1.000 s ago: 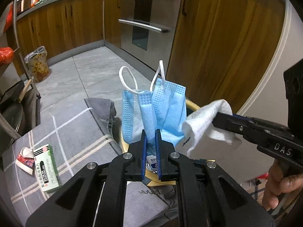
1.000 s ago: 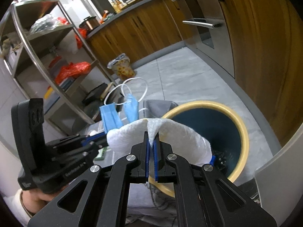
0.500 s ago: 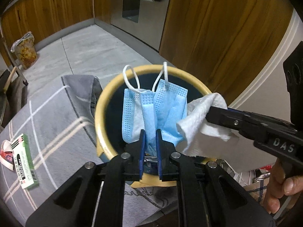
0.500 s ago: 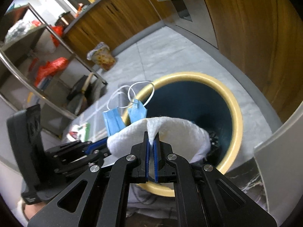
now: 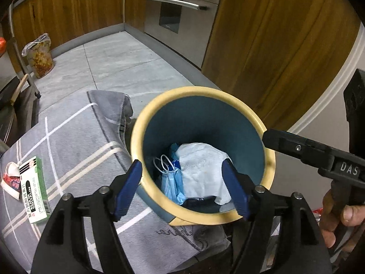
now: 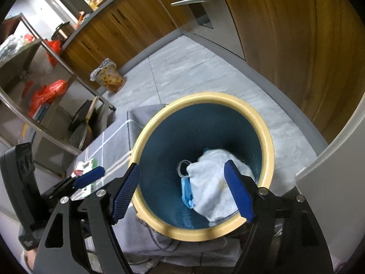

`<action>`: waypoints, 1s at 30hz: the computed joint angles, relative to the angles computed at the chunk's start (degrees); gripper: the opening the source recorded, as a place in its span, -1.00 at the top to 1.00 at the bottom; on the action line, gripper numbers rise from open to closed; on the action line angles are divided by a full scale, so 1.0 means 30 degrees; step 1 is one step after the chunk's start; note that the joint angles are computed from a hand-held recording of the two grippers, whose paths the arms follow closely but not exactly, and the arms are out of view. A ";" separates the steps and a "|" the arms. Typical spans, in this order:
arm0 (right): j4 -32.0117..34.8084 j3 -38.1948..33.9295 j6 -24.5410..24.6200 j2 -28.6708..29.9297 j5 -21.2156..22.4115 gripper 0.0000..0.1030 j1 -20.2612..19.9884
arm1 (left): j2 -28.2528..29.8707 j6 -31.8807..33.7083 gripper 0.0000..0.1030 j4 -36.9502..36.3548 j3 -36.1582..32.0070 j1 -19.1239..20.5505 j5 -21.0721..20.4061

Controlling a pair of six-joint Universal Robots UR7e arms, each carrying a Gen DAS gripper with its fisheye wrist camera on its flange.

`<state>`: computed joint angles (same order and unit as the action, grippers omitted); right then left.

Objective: Collect trash
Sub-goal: 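Carry mask and tissue over the teal bin and open both grippers, then move both grippers back toward the paper cup and medicine box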

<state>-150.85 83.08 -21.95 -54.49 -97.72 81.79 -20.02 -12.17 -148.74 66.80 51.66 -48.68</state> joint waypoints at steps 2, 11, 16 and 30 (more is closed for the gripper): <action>-0.0175 0.0020 0.0043 -0.0003 0.0087 -0.50 -0.0012 | -0.0259 -0.0053 -0.47 -0.0240 0.0345 -0.0027 0.0072; -0.0237 0.0228 -0.0900 0.0122 0.0075 -0.51 0.0501 | -0.1915 -0.0297 -0.62 -0.1608 0.2472 0.0038 0.0741; -0.0327 0.0334 -0.1722 0.0278 -0.0142 -0.51 0.0906 | -0.3229 -0.0840 -0.63 -0.1978 0.3972 0.0185 0.1288; -0.0906 0.0542 -0.2762 0.1090 -0.0808 -0.56 0.2064 | -0.6809 -0.2360 -0.68 -0.2650 0.7576 0.0832 0.3302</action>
